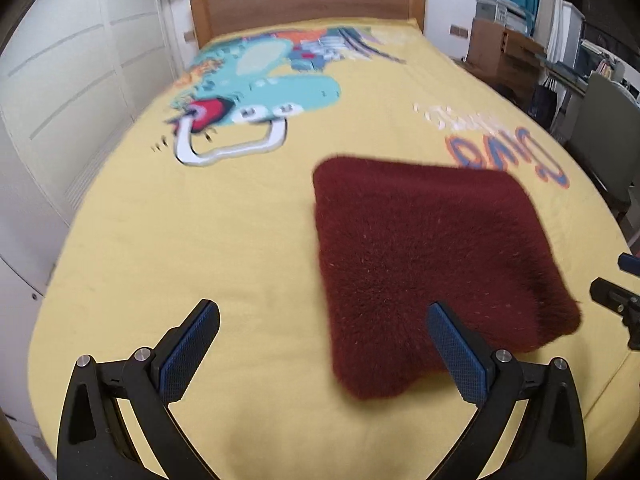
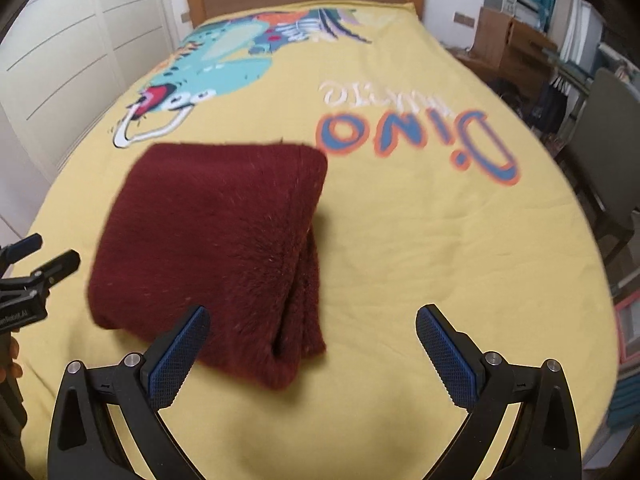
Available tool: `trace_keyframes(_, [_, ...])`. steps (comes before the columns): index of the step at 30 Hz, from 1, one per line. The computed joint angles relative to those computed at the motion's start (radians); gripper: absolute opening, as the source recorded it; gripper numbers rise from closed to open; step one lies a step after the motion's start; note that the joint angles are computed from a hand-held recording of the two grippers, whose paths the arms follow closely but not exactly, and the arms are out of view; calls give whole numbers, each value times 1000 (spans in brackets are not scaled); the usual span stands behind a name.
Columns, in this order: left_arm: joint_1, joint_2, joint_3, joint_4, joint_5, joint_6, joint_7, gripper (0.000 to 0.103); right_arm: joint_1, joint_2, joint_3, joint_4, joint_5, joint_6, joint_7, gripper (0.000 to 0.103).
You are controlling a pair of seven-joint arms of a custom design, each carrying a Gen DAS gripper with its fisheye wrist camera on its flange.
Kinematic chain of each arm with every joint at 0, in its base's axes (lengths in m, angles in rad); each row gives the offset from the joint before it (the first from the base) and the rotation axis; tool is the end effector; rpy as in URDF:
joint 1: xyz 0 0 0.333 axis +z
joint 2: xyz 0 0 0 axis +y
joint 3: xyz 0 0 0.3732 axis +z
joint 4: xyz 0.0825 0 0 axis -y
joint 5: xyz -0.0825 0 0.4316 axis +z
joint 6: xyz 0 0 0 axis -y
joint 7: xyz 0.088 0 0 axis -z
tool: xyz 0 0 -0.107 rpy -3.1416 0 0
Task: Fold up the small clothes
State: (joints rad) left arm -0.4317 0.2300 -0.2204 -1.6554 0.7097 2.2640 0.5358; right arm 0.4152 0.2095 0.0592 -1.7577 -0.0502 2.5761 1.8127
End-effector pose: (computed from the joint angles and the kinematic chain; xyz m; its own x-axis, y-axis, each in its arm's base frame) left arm 0.5946 -0.4130 0.5643 0.0713 -0.9939 -0.0838 -0.7788 -0.0030 -0.6272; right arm 0.6432 0.3271 0.5531 0.2879 -0.9520 -0.1040 -0.8060 -0.1822 -0.5632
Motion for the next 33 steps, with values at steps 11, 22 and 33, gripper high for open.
trace_keyframes(11, [-26,-110,-51,-48,9,-127,-21,102,-36,-237,26,-190,-188,16,131,103])
trace_keyframes(22, [-25,-152,-78,-89,-22,-139,-54,102,-112,-366,89,-304,-203,-1,171,103])
trace_keyframes(33, [-24,-160,-82,-93,-30,-148,-63,102,-137,-384,108,-315,-203,0,172,103])
